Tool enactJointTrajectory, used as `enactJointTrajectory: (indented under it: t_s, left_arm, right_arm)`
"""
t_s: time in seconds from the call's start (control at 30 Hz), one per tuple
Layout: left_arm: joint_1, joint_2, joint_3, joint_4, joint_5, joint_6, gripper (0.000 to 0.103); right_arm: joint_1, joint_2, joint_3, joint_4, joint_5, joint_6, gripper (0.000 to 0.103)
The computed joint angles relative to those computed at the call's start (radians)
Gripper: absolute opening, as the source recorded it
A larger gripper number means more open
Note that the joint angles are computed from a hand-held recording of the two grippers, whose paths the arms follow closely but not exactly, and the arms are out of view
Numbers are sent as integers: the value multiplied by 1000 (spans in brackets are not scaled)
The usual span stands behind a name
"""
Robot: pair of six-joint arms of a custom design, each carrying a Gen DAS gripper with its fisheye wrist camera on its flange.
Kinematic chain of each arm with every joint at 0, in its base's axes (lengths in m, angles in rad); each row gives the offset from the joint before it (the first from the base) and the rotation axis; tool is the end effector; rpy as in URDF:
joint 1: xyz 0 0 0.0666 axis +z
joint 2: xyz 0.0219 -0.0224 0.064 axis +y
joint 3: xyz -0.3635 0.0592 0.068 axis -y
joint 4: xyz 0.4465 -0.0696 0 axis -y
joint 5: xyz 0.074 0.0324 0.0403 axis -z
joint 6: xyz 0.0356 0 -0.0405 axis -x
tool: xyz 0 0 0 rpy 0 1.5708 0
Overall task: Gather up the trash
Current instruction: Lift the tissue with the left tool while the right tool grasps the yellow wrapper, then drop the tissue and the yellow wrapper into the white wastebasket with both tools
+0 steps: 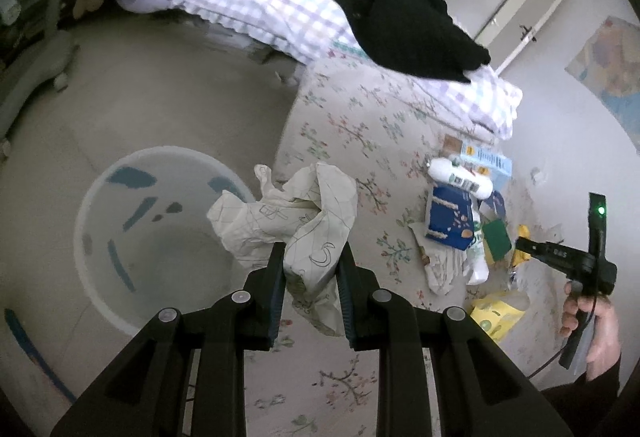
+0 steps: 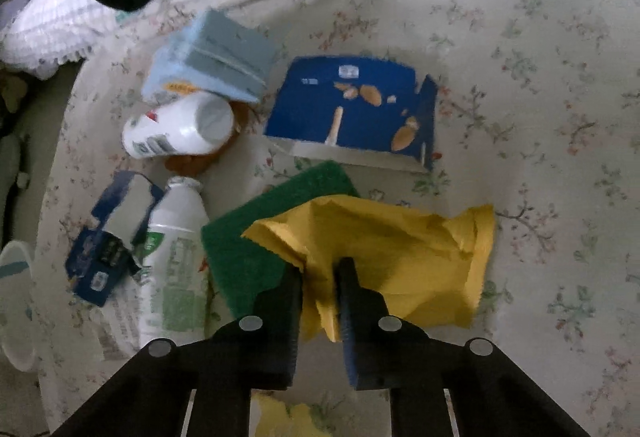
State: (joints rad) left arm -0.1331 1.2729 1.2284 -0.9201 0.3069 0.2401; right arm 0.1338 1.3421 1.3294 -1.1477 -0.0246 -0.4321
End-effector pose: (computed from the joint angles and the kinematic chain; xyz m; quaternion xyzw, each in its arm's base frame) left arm 0.4818 -0.0758 0.3894 -0.0049 0.9443 -0.1981 0.2628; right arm 0.4912 0.0666 0.3938 0.1430 0.9685 0.0684 0.1923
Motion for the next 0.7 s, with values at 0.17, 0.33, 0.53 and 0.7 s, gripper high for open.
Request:
enactJointTrajectory:
  t_s: [0.17,0.33,0.53,0.7]
  left_arm:
    - [65,-24,-18,2,16,-1,26]
    - [129,-36,-48,11,12,8,26]
    - [179,-20,-68,17,31,16,27]
    - [189,14,-47,-24,-18,14,70]
  right_arm:
    - [53,-42,30,29,57,-18,13]
    - [158,-40,92,85,49,-21,13]
    - [282,19,155,151,-14,-1,13]
    - [348,100,213,192,-102,-3,13]
